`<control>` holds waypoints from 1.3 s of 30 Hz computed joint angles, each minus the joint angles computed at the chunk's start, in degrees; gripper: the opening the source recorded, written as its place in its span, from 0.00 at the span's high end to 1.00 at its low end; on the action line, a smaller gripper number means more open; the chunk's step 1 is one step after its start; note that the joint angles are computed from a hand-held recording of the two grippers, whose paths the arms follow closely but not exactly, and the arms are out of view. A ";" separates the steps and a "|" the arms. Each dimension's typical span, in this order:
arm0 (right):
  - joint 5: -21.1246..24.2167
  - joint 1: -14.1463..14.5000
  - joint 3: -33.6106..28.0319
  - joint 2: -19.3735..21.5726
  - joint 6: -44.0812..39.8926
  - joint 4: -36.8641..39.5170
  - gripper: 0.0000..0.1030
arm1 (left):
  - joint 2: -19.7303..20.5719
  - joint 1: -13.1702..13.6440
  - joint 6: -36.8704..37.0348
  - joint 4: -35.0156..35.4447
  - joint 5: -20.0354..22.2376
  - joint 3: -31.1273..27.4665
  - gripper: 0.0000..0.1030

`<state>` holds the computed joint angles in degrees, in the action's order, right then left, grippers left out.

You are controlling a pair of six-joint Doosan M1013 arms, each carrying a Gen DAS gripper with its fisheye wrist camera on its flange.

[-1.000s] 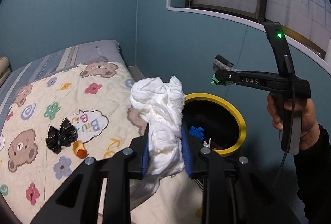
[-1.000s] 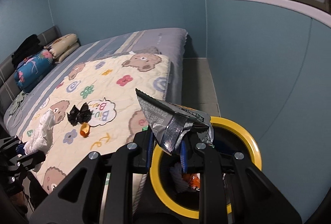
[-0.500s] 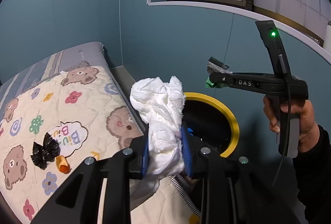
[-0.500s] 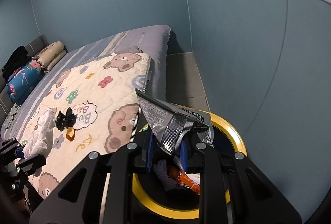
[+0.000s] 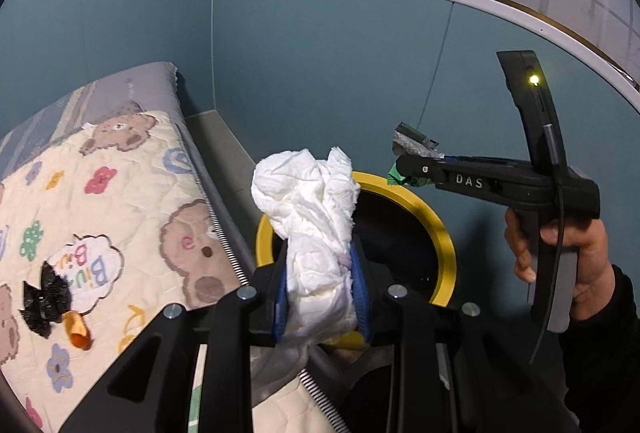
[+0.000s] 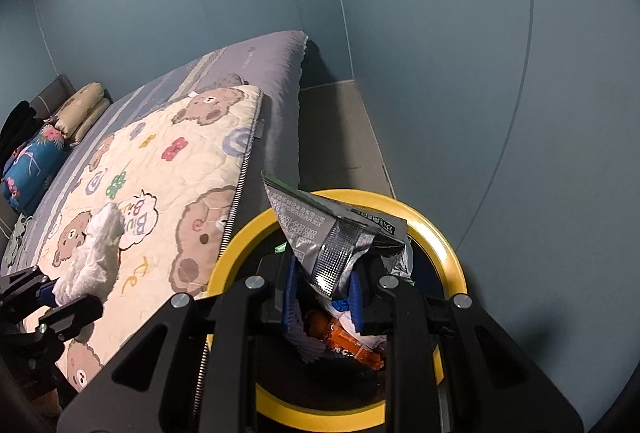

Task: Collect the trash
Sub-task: 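Carry the tissue and snack wrapper over the yellow-rimmed bin with both tools, then open both tools to drop the tissue and wrapper into the bin, then move both open tools back over the black bag and orange peel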

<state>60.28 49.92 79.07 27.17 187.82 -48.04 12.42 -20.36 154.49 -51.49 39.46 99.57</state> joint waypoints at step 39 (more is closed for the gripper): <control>1.88 2.16 3.17 -1.83 11.18 -2.79 0.34 | 2.87 0.03 -8.71 1.90 -5.10 -1.27 0.09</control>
<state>62.15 52.08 82.24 25.33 199.00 -50.83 15.29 -20.33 145.78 -49.59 34.35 98.30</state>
